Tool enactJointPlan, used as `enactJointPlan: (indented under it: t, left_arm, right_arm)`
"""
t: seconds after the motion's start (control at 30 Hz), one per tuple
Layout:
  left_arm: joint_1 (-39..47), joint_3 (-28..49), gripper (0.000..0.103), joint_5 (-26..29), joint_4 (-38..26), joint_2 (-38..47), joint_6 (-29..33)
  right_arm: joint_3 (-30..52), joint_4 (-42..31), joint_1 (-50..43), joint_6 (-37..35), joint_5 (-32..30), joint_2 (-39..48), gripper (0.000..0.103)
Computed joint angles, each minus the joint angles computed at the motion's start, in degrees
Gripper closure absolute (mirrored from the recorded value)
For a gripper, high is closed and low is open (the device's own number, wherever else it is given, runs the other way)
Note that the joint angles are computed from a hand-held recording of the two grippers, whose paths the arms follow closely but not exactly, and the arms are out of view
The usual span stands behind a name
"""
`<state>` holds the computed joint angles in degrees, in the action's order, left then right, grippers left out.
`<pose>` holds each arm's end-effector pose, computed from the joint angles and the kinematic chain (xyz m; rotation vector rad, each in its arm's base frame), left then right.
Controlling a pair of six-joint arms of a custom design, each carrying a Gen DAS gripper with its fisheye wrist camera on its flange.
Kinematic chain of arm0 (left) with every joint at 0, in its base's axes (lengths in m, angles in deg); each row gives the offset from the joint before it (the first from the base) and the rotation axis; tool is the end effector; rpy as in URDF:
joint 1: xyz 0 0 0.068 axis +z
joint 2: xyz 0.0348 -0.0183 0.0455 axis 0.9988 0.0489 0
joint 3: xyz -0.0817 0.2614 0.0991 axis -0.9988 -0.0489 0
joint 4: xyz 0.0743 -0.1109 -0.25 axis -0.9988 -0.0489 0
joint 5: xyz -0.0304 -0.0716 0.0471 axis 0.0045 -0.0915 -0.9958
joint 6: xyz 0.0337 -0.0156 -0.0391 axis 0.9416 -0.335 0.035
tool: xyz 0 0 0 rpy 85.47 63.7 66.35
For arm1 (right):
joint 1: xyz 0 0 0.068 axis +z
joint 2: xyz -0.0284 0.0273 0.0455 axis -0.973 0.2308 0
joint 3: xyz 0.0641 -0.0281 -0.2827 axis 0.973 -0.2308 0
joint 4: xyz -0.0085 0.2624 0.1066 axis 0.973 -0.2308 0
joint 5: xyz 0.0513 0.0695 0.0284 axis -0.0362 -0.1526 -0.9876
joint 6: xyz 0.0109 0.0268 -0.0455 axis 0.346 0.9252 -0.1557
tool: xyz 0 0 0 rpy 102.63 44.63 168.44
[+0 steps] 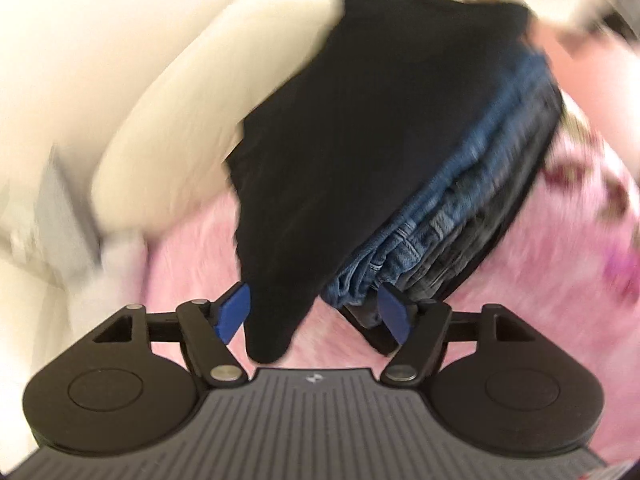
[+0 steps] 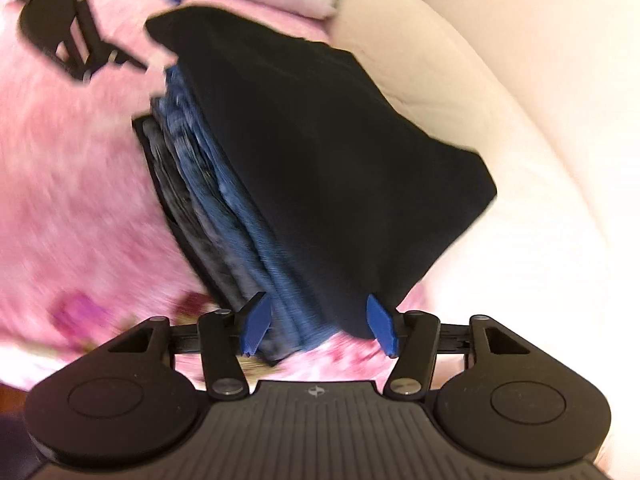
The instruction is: Fold clothes
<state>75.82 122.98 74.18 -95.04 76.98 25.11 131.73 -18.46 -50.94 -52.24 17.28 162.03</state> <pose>0.3865 -0.0820 0.2270 1.3507 1.9141 0.2551 0.2533 0.1057 0.2604 -0.5410 2.4368 -0.4095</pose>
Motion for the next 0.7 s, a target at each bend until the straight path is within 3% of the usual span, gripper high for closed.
enactJointPlan:
  t: [0.03, 0.07, 0.23, 0.33, 0.47, 0.7]
  left_arm:
    - [-0.9, 0.9, 0.028, -2.9, -3.1, -1.5, -5.5]
    - [0.5, 2.3, 0.022, 0.0, -6.4, -2.4, -8.4]
    - [6.7, 6.2, 0.01, 6.6, -20.0, -7.9, -19.5]
    - [9.7, 6.8, 0.001, 10.0, -25.9, -12.3, -19.9]
    - [16.1, 10.0, 0.001, 15.8, -35.3, -16.1, -19.0]
    - [27.4, 12.0, 0.001, 24.9, -45.8, -22.6, -14.5]
  right_arm:
    - [1.1, -2.4, 1.2, 4.7, 0.2, -0.5, 0.036]
    - [2.2, -4.9, 2.5, 9.7, 0.4, -1.1, 0.034]
    - [6.5, -13.9, 7.9, 34.7, 0.0, -4.4, 0.016]
    - [9.2, -19.5, 12.2, 51.0, 1.7, -5.6, 0.015]
    - [14.5, -29.0, 21.0, 71.0, 6.4, -5.0, 0.015]
    - [28.8, -47.0, 37.9, 93.8, 14.3, 4.3, 0.015]
